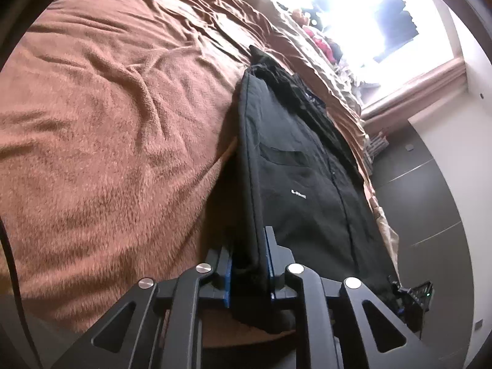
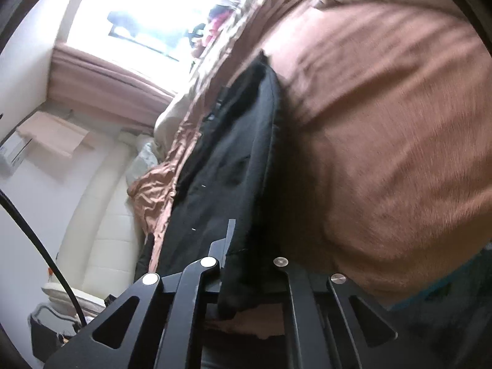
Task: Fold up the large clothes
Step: 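Grasp the end of the black shirt strip with both grippers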
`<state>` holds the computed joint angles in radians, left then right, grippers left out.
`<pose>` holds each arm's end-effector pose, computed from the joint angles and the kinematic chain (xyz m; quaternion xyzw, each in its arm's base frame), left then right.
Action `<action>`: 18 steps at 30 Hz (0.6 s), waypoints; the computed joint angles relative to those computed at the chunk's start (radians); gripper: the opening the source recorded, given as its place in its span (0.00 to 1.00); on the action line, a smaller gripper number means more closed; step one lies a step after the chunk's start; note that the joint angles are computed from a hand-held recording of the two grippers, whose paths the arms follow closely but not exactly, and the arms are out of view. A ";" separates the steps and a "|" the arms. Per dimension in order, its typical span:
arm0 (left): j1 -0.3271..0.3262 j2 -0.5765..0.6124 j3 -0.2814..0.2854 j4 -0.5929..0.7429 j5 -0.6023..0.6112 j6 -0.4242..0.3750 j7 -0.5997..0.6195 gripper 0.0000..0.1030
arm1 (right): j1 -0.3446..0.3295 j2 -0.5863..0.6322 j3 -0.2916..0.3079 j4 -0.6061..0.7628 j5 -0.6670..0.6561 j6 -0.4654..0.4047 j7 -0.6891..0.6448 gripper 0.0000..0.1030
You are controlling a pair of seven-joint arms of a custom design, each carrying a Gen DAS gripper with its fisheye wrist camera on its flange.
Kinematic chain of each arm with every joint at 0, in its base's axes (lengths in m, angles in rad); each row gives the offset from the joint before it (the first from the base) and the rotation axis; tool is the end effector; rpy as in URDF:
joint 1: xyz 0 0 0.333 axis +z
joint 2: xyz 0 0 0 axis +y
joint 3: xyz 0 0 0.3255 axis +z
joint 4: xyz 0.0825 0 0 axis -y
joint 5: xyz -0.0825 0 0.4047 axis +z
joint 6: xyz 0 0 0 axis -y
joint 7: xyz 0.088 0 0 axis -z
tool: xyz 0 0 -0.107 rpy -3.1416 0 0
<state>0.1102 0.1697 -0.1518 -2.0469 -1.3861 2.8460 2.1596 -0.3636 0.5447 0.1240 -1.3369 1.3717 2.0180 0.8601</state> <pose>0.6187 0.0293 0.3928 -0.7987 0.4084 -0.4414 0.0187 0.7523 -0.1485 0.4800 -0.5137 0.5982 0.1376 0.5994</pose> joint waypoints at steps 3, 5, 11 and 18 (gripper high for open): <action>0.000 -0.031 -0.003 -0.013 -0.068 0.004 0.047 0.12 | 0.000 -0.018 0.003 -0.001 0.011 0.002 -0.014 0.03; -0.013 -0.060 0.002 -0.019 -0.086 0.019 0.071 0.10 | -0.004 -0.037 0.002 -0.009 0.023 -0.006 -0.031 0.03; -0.051 -0.181 0.034 -0.060 -0.098 0.051 0.098 0.08 | -0.026 -0.113 -0.020 -0.084 0.086 -0.075 -0.100 0.03; -0.101 -0.363 0.085 -0.136 -0.140 0.075 0.131 0.08 | -0.040 -0.243 -0.105 -0.214 0.139 -0.206 -0.168 0.03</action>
